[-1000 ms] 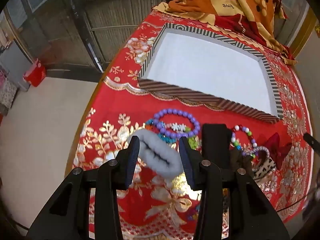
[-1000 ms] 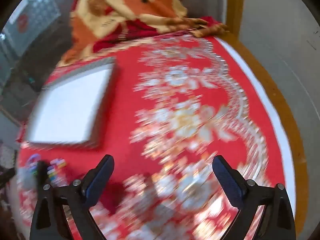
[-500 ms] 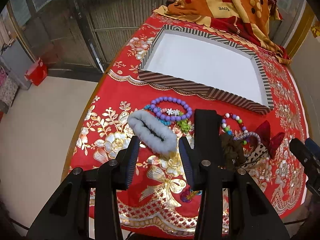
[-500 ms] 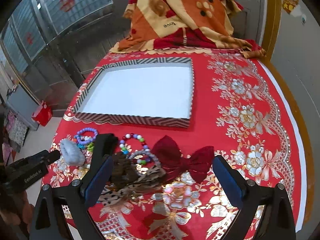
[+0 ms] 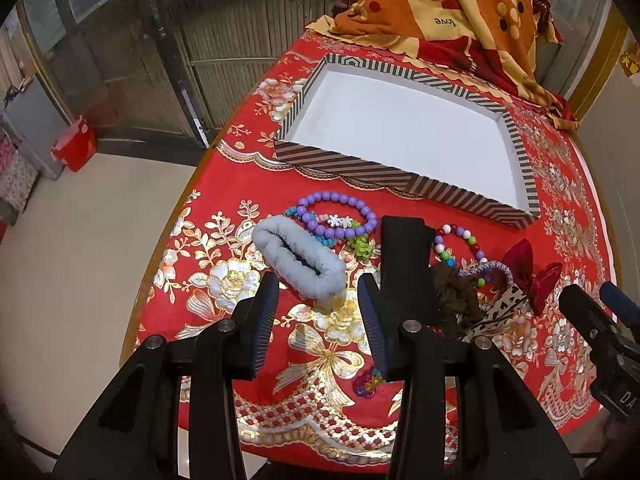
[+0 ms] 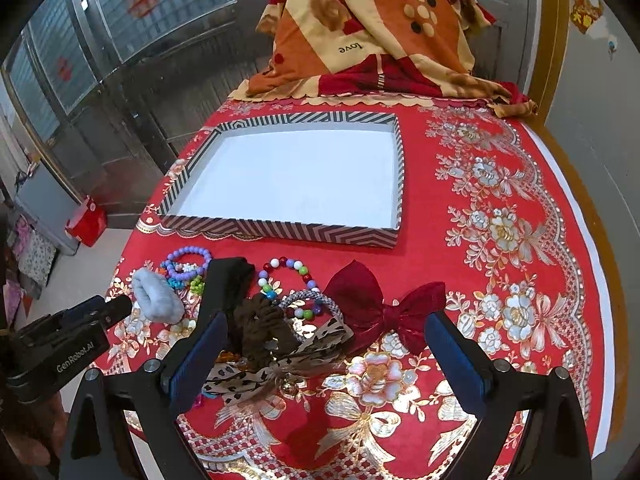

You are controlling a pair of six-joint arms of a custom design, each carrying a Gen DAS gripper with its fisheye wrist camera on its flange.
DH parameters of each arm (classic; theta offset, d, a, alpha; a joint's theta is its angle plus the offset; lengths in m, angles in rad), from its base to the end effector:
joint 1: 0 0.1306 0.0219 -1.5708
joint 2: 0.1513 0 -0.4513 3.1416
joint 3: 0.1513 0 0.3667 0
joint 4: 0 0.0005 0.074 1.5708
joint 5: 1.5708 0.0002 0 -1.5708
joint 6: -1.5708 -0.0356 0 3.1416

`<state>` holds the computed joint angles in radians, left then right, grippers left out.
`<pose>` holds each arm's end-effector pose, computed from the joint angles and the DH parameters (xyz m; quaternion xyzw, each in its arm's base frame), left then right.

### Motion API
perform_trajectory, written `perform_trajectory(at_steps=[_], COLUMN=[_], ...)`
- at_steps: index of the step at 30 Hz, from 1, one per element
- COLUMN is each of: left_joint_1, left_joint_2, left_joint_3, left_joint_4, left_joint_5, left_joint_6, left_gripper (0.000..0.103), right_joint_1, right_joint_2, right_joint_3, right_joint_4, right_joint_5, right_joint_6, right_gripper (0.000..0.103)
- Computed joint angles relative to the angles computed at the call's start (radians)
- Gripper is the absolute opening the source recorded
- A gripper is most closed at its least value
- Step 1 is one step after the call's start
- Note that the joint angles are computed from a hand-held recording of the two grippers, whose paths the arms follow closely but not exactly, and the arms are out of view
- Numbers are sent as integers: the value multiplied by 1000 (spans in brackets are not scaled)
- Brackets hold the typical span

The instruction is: Organize jewelry

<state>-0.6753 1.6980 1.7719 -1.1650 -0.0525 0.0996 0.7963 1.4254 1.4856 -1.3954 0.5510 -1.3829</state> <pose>0.4395 -0.3503 0.4943 0.2697 0.9329 -0.0661 0.2295 0.3037 0.2831 0.5025 0.3069 0.9056 -0.0248 0.2918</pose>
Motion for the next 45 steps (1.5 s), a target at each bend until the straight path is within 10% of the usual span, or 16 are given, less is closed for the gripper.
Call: perform_trajectory(at_steps=[45], left_joint_1=[-27], left_joint_2=[22], left_joint_3=[8], left_joint_4=[-14], left_joint_5=[-35], left_joint_6=[9], left_gripper=[40], right_joint_1=[-22], right_joint_2=[-16], right_joint_3=[-44], right_joint_4=[34], right_joint_5=[-56], right_joint_6=[31], right_gripper=[98])
